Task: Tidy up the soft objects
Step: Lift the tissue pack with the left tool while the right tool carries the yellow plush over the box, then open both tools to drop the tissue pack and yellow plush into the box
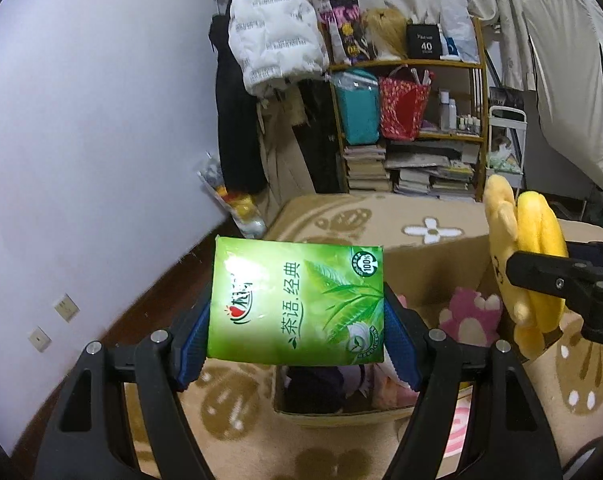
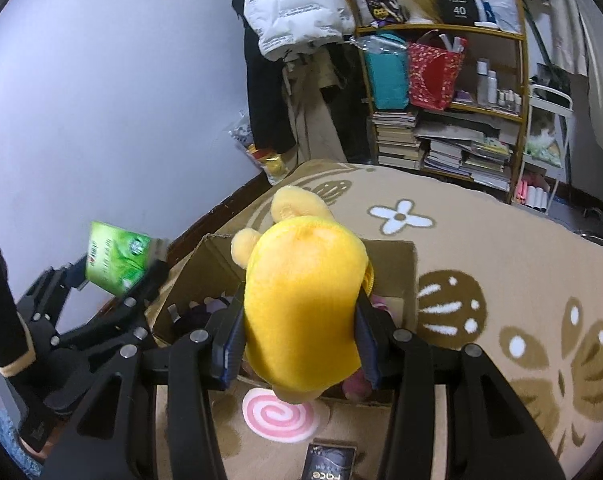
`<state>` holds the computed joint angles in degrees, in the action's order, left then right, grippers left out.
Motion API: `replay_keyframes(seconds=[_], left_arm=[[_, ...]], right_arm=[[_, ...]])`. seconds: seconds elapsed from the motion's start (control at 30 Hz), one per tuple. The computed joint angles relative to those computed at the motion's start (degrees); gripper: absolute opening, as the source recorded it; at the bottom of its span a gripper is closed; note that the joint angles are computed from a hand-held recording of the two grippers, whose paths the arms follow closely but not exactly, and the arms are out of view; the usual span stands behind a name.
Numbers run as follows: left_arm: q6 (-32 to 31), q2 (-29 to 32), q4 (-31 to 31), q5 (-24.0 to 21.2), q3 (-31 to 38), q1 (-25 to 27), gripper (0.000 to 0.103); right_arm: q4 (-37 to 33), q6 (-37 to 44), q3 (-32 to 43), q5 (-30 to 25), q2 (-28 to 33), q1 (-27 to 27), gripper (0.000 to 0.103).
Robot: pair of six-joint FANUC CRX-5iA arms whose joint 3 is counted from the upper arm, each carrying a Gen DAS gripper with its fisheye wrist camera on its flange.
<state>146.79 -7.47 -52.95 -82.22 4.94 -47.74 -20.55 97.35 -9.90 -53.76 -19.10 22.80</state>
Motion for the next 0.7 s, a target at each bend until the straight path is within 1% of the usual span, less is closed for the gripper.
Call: replay_keyframes(seconds=[0.23, 0.4, 0.6, 0.7], left_arm=[[-0.88, -0.79, 4.06, 4.5, -1.95, 3.17, 0.074], [-1.62, -0.21, 4.72, 4.79, -2.11, 3.62, 0.075], [-2.4, -0.14, 5.87, 5.6, -2.69, 4.08, 0.075], [-2.33, -0.07, 6.15, 5.71, -2.65, 4.34, 0.075]], right_arm=[[-4.14, 2.02, 0.55, -0.82, 2.41, -2.55, 0.051], [-4.71, 1.36, 0.43, -0.88, 3.89, -3.19, 0.052], [-3.11, -0.1, -0.78, 0.45, 3.71, -2.13, 0.056], [-2.54, -0.78, -0.88, 0.33, 3.94, -1.84, 0.056]])
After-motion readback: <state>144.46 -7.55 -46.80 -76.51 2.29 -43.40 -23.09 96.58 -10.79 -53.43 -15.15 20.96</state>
